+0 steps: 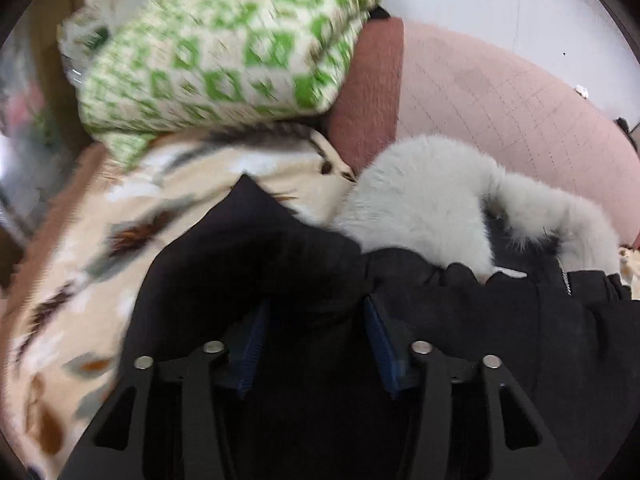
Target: Fold large clothes
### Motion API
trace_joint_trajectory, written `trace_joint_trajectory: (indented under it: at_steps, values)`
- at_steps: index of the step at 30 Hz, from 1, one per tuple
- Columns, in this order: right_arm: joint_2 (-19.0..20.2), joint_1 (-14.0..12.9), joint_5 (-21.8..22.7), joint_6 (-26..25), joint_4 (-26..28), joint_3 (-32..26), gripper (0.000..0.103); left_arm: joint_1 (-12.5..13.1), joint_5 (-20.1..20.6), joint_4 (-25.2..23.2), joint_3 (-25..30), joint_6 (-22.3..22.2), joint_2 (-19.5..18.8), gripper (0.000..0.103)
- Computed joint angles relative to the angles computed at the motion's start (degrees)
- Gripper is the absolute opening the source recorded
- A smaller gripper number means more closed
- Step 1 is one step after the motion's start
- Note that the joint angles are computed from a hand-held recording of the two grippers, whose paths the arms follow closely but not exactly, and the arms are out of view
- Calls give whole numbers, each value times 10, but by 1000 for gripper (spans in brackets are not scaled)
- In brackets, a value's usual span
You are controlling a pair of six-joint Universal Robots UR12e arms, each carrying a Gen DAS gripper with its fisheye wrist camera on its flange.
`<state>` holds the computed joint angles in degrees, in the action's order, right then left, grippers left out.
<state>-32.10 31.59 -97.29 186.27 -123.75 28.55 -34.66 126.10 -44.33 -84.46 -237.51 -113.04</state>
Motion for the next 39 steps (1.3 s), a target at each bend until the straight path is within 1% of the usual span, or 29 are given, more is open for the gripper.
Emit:
trace_joint_trajectory:
  at_steps: [2, 3, 4, 5, 6, 7, 9, 10, 12, 13, 15, 17, 19, 20, 21, 22, 23, 24, 26, 27, 28, 29, 31, 33, 34, 36, 37, 38, 39]
  values:
    - [10, 2, -12, -11, 20, -21, 66, 0, 12, -13, 9, 11, -6, 86]
    - [3, 3, -13, -13, 13, -10, 65, 0, 13, -17, 13, 16, -9, 86]
    - [-18, 2, -6, -7, -16, 25, 65, 0, 11, -19, 14, 19, -10, 86]
    - [-41, -1, 10, 0, -57, 67, 65, 1, 5, -19, 15, 21, -11, 85]
    - [-72, -6, 33, 8, -114, 124, 65, 1, 0, -18, 15, 22, -12, 85]
    - [-95, -10, 45, 8, -152, 164, 66, 1, -6, -16, 15, 24, -13, 85]
    - [-132, -16, 44, -5, -206, 228, 66, 0, -15, -4, 14, 33, -15, 85]
    - [-141, -18, 39, -11, -221, 244, 66, -1, -16, 0, 14, 36, -16, 85]
    - [-172, -30, 19, -18, -261, 302, 66, -4, -18, 11, 16, 45, -21, 86]
    - [-180, -37, 10, -16, -267, 318, 66, -5, -17, 11, 18, 48, -23, 85]
    - [-193, -52, -7, -4, -255, 340, 66, -8, -13, 3, 26, 56, -31, 85]
    - [-202, -77, -35, 33, -239, 363, 65, -9, -13, 1, 32, 66, -37, 86]
    - [-208, -98, -44, 69, -238, 375, 65, -10, -14, -1, 39, 73, -42, 86]
    - [-210, -108, -71, 104, -230, 377, 66, -10, -15, 2, 40, 76, -43, 86]
    - [-214, -121, -78, 145, -226, 383, 72, -10, -15, 3, 41, 78, -44, 86]
    - [-217, -134, -75, 183, -213, 385, 72, -10, -14, -1, 43, 78, -46, 86]
    - [-220, -142, -96, 222, -183, 382, 72, -10, -14, -5, 44, 77, -46, 86]
    - [-226, -150, -97, 250, -177, 389, 73, -9, -15, -9, 45, 75, -47, 86]
    - [-249, -166, -60, 285, -221, 426, 73, -8, -21, -13, 45, 70, -46, 86]
    - [-259, -168, -50, 291, -246, 443, 73, -7, -27, -12, 44, 66, -45, 86]
    - [-271, -170, -33, 280, -273, 462, 73, -5, -33, -8, 41, 63, -43, 86]
    - [-279, -167, -28, 263, -284, 473, 73, -4, -40, -6, 39, 59, -42, 86]
    - [-284, -158, -25, 225, -293, 480, 73, -3, -42, -12, 38, 51, -42, 85]
    - [-287, -151, -6, 199, -299, 491, 73, -3, -37, -26, 40, 43, -43, 85]
    - [-284, -149, 3, 191, -288, 488, 73, -3, -37, -29, 40, 41, -43, 86]
    - [-261, -144, 0, 172, -219, 458, 75, -2, -38, -31, 39, 35, -42, 86]
    - [-247, -143, -1, 162, -187, 441, 84, -2, -38, -30, 39, 35, -42, 85]
    - [-240, -143, -3, 155, -175, 435, 92, -2, -37, -29, 39, 36, -42, 85]
    - [-237, -143, -11, 161, -177, 437, 95, -2, -34, -28, 39, 36, -41, 86]
